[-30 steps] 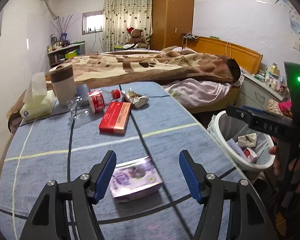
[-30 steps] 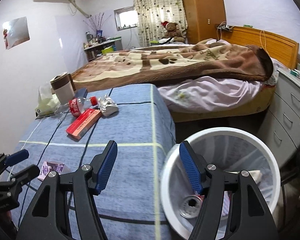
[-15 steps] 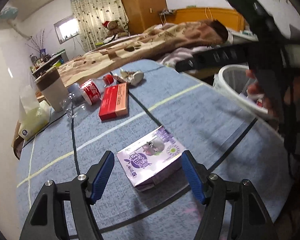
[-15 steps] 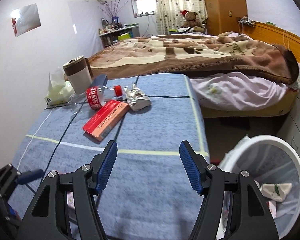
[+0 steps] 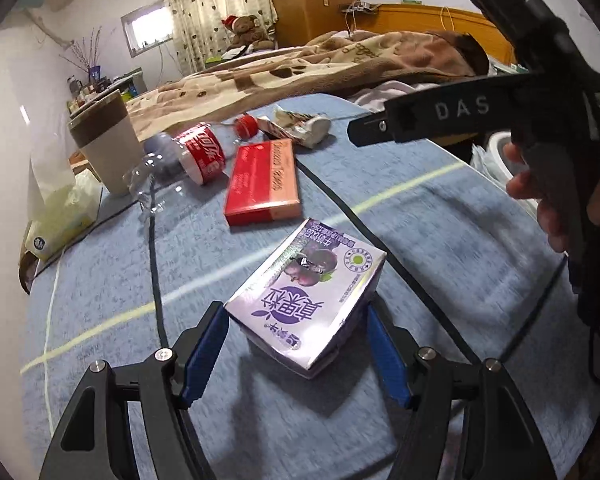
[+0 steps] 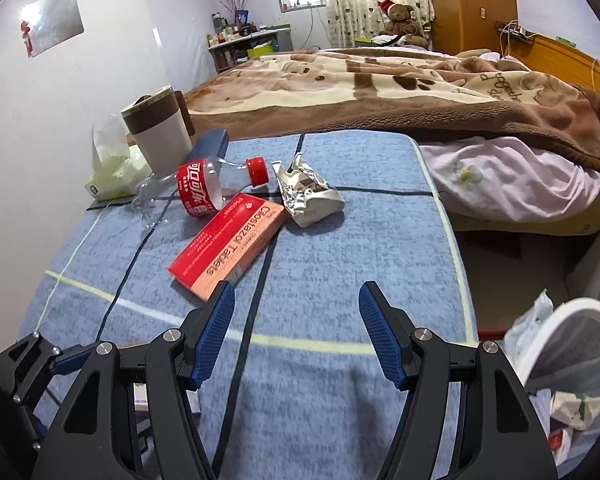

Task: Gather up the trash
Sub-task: 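Lift the purple juice box with the left tool while the right tool grasps the red tablets box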

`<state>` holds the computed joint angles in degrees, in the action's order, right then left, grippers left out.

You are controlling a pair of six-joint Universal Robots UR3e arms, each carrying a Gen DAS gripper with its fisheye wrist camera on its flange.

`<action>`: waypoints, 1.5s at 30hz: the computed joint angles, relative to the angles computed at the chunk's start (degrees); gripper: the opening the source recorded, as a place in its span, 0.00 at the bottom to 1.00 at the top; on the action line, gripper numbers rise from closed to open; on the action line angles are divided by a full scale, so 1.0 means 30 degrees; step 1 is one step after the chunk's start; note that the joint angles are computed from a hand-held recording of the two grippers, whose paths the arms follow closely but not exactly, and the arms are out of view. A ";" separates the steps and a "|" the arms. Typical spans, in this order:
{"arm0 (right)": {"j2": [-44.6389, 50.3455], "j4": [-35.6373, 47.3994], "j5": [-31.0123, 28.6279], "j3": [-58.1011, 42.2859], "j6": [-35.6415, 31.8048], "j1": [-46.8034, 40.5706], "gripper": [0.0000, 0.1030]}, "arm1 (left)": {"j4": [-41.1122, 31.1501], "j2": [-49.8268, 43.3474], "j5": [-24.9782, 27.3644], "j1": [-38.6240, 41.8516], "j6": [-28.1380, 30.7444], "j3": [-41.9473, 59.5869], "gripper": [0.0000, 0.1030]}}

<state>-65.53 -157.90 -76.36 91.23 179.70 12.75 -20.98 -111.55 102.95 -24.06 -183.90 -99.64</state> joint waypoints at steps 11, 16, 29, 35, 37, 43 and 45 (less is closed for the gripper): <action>0.2859 0.2666 0.0626 -0.4774 0.1141 0.0326 0.64 | -0.0605 -0.1032 -0.2864 0.2235 -0.0159 0.1490 0.67; 0.3946 0.3644 0.0402 -0.6584 0.1266 0.0863 0.64 | 0.0136 -0.0411 -0.2723 0.3153 -0.0904 0.0119 0.64; 0.7184 0.6057 -0.0559 -1.1569 0.2124 0.2413 0.68 | 0.1406 0.2277 -0.2366 0.5789 -0.2264 -0.3708 0.63; 0.8005 0.6099 -0.1486 -1.2723 0.2594 0.2952 0.73 | 0.1750 0.2414 -0.2847 0.6939 -0.2658 -0.4077 0.63; 0.8392 0.6653 -0.1911 -1.3535 0.2663 0.3169 0.76 | 0.1838 0.2241 -0.2731 0.7072 -0.2743 -0.3890 0.63; 0.9555 0.8118 -0.3893 -1.5610 0.2469 0.3950 0.77 | 0.1809 0.1988 -0.2152 0.7210 -0.2887 -0.3468 0.63; 0.9334 0.7811 -0.4253 -1.5212 0.2258 0.4079 0.77 | 0.1704 0.1874 -0.1997 0.7223 -0.2988 -0.3337 0.63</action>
<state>-37.52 -134.46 -89.12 45.59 186.48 24.98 -15.87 -105.93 96.96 -2.39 -192.87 -109.65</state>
